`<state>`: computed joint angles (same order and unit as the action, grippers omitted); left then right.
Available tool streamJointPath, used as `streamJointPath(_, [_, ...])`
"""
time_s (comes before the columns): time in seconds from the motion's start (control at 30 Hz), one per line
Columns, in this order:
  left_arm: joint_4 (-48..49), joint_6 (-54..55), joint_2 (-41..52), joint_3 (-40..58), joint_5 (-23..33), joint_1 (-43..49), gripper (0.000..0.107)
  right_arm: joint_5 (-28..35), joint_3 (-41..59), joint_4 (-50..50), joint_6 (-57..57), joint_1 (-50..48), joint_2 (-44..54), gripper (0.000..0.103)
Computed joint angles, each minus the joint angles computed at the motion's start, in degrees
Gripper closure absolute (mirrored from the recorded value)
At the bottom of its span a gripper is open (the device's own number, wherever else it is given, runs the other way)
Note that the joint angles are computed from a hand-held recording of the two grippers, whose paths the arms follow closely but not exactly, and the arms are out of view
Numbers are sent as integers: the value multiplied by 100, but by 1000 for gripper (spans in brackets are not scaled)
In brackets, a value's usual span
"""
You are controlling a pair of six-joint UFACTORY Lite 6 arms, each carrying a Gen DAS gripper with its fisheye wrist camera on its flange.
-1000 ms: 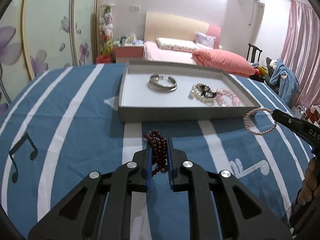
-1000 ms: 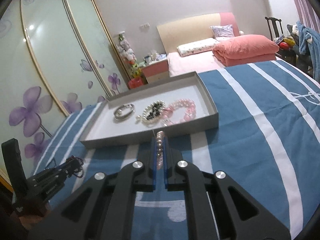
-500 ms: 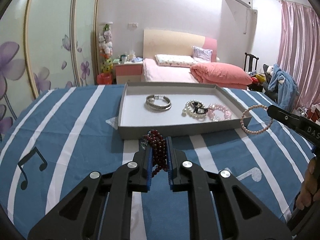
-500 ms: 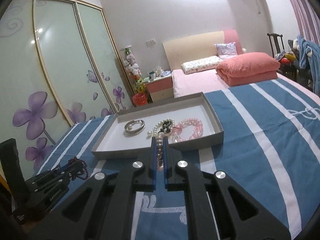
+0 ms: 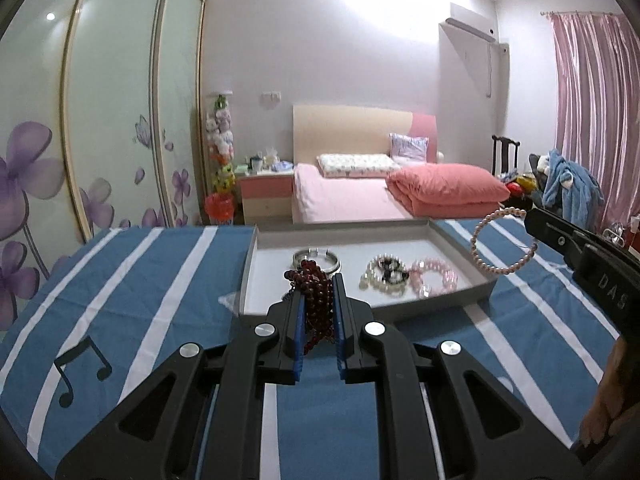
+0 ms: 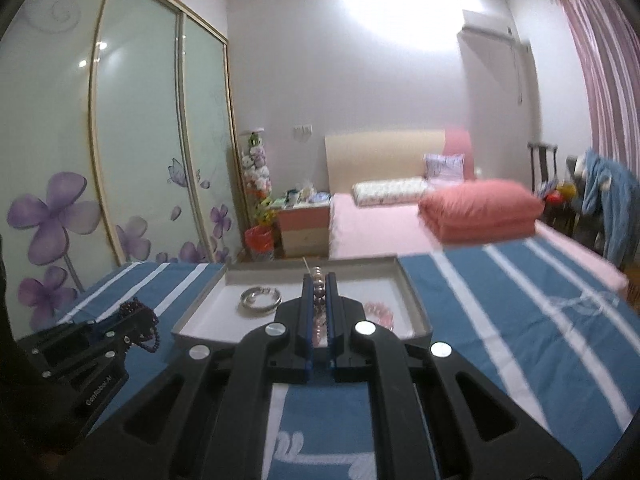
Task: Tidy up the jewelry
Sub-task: 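Lift both bracelets with both tools and carry them over the grey tray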
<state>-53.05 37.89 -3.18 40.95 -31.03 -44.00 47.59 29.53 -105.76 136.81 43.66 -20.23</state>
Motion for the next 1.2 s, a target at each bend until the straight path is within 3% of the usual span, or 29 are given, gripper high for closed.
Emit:
streamJointPath(0.13, [13,-2,199,234,-221,-41,94,463,240,-17,-130,112,327,97])
streamJointPath(0.33, [179,-49,494,523,-361,35,94,475,503,-291,-64,-133,636,97])
streamJointPath(0.7, [1094,-792,1169,1158,-92,541,94,11,890,-1041,409,-929,1142,97])
streamJointPath(1.2, [1900,-1355,2705,2759,743,1100,94,-1092,2343,-2398,1400,-2187,2932,97])
